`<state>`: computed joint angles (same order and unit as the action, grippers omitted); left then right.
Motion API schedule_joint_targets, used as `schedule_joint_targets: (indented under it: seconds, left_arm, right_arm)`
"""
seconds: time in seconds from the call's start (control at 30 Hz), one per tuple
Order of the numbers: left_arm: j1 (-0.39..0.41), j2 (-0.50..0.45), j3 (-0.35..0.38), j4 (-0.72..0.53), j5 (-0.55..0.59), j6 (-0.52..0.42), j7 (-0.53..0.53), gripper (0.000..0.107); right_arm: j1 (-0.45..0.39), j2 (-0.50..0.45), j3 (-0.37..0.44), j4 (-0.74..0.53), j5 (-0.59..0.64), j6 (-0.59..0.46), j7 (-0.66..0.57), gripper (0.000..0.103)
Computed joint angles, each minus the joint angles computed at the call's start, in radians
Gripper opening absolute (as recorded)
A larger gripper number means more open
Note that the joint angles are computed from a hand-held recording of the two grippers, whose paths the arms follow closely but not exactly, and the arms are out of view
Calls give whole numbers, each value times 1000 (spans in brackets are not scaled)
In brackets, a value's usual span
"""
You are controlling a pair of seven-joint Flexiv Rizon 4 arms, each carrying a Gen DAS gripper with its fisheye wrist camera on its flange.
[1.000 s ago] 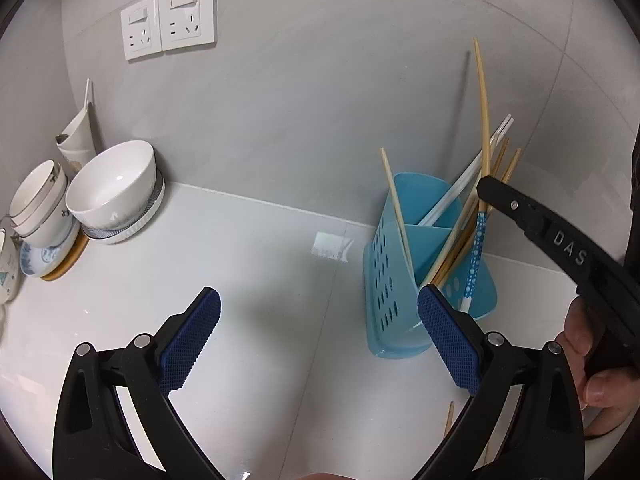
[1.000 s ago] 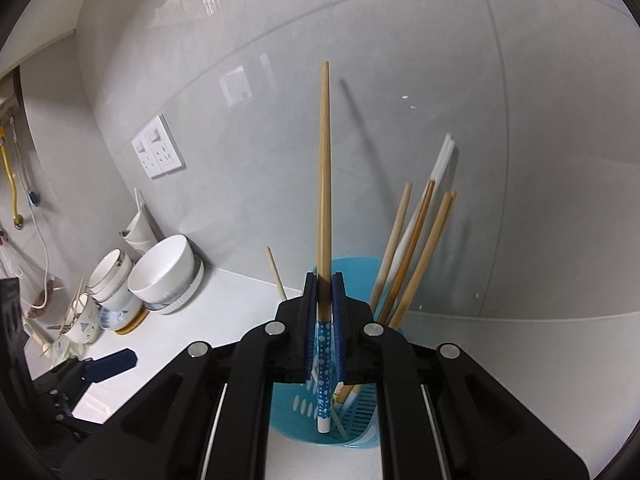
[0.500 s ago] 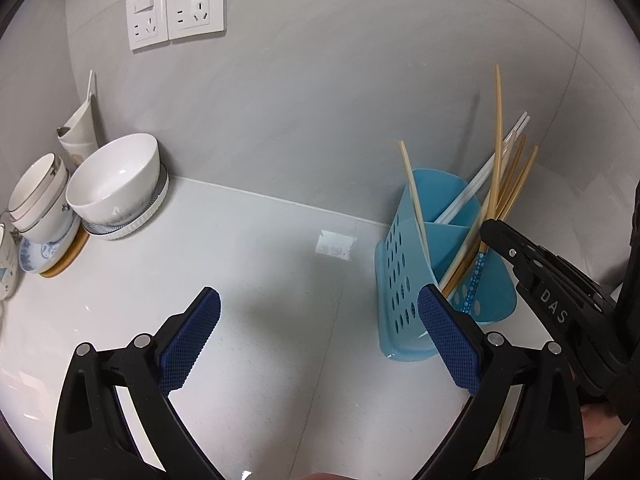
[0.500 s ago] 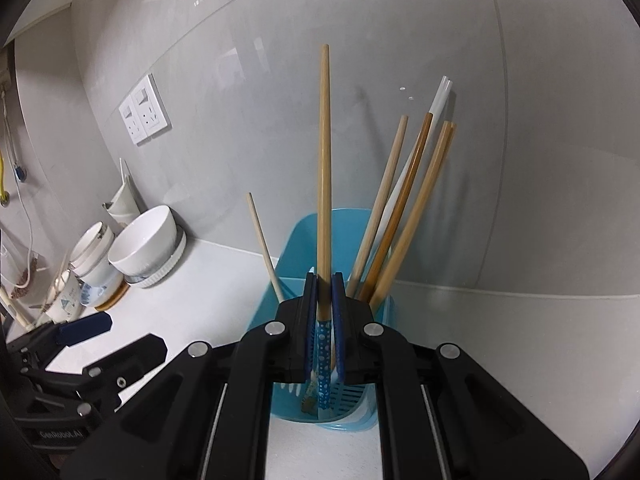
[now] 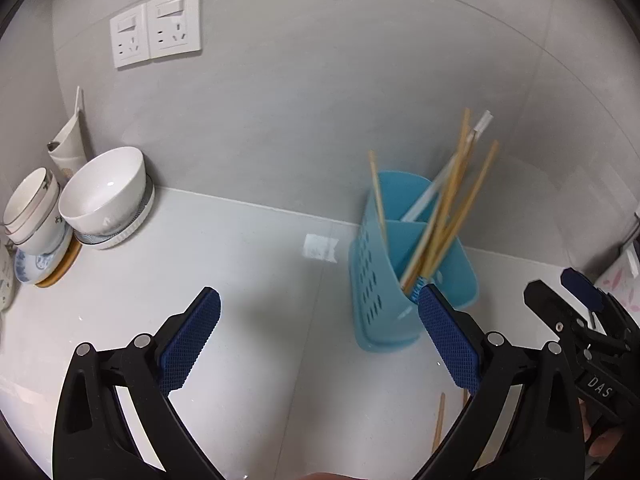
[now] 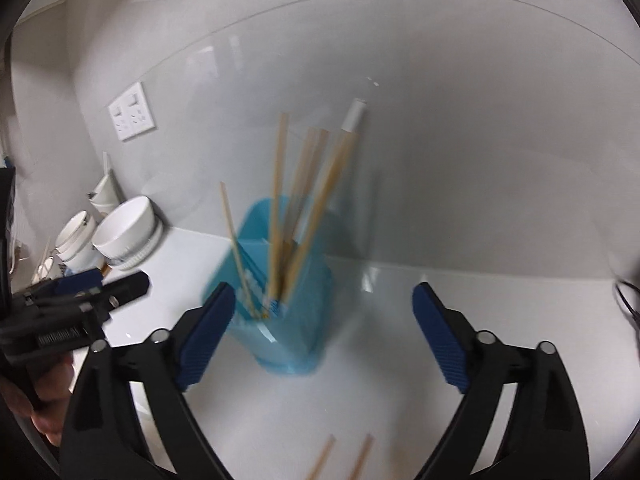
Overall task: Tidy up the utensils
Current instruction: 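Release the right gripper's chopstick and move both tools back to the row, then close the left gripper on a chopstick while the right grips a floral-tipped one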
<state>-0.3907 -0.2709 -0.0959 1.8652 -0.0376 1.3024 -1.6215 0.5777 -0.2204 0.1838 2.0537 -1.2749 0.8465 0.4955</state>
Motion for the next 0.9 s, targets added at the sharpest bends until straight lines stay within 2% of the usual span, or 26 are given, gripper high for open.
schedule_joint_targets:
  seconds: [0.1, 0.27, 0.37, 0.5, 0.63, 0.77, 0.9]
  left_arm:
    - [13, 28, -37, 43, -47, -7, 58, 97]
    - [-7, 56, -47, 87, -56, -69, 94, 97]
    - [-13, 68, -60, 127, -79, -95, 123, 97]
    - [-39, 71, -51, 154, -37, -137, 103, 97]
    - [-56, 67, -49, 180, -10, -166, 79, 97]
    - [-71, 52, -44, 190, 30, -195, 49, 97]
    - [-68, 31, -53, 200, 21, -212, 66, 97]
  right_arm:
    - [13, 40, 41, 45, 132, -54, -20, 94]
    - [41, 66, 93, 106, 326, -101, -18, 94]
    - [63, 60, 116, 129, 423, -98, -43, 94]
    - [88, 34, 133, 138, 550, -76, -89, 94]
    - [121, 3, 141, 132, 641, -84, -124, 94]
    - [152, -16, 142, 140, 674, -70, -106, 94]
    - [168, -32, 142, 147, 711, -39, -104, 89]
